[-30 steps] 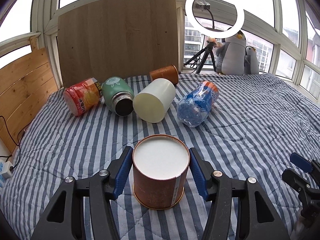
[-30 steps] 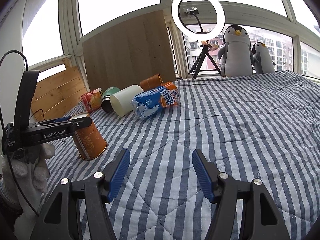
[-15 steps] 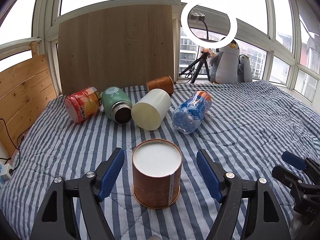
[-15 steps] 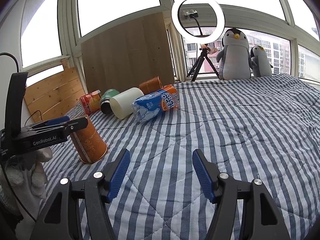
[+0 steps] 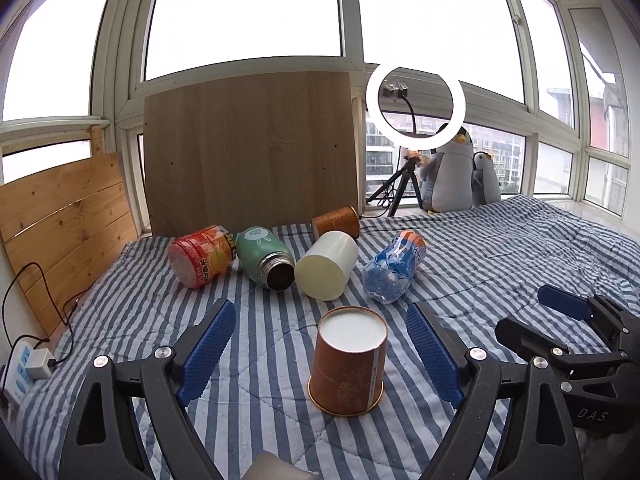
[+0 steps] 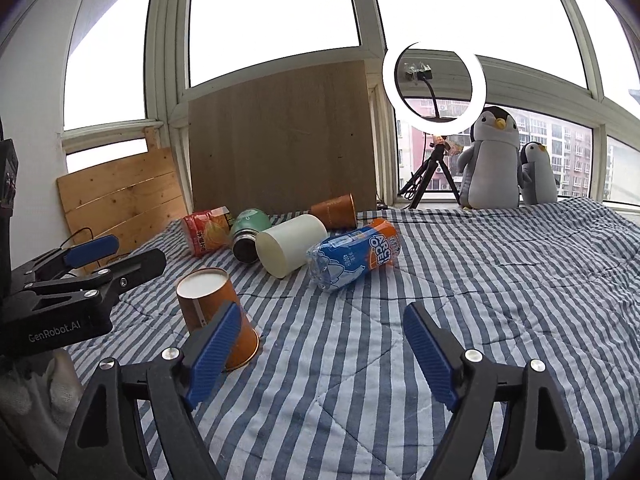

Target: Flip cup upside down

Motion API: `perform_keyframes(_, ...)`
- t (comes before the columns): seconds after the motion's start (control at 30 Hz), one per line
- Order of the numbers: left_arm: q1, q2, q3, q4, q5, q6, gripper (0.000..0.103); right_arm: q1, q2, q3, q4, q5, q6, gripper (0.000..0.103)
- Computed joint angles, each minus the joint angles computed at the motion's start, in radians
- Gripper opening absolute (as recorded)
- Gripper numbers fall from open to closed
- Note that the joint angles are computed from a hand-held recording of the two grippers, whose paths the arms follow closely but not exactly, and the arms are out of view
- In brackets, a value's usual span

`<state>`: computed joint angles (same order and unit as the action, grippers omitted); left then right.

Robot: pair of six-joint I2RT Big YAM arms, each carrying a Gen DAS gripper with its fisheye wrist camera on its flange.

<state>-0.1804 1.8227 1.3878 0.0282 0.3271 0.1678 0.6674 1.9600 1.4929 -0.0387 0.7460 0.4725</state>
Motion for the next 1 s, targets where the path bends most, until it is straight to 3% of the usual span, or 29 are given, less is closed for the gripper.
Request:
perform_keyframes(0.07, 0.014, -0.01, -0.017, 0.038, -0.002, -0.006, 0.093, 0.008, 0.012, 0.013, 0.032, 0.035, -0.034, 0.088)
perform_keyframes(0.27, 0.061, -0.012, -0.031, 0.127, 0.024, -0.061, 0.102, 0.02, 0.033, 0.038, 0.114, 0.11, -0.12, 0.093)
perform_keyframes(0.53, 0.09, 0.033, -0.007, 0.202, 0.012, -0.091, 0.102, 0.008, 0.05, 0.041, 0.207, 0.142, -0.171, 0.099)
perform_keyframes(0.7, 0.08, 0.076, 0.0, 0.284, -0.023, -0.095, 0.102, -0.005, 0.063, 0.049, 0.209, 0.133, -0.163, 0.101)
perform_keyframes(0.8, 0.075, 0.101, 0.021, 0.276, -0.02, -0.088, 0.102, -0.012, 0.061, 0.05, 0.192, 0.11, -0.141, 0.101)
perform_keyframes(1.0, 0.068, 0.136, 0.063, 0.245, -0.018, -0.1, 0.102, -0.008, 0.065, 0.046, 0.302, 0.169, -0.236, 0.101)
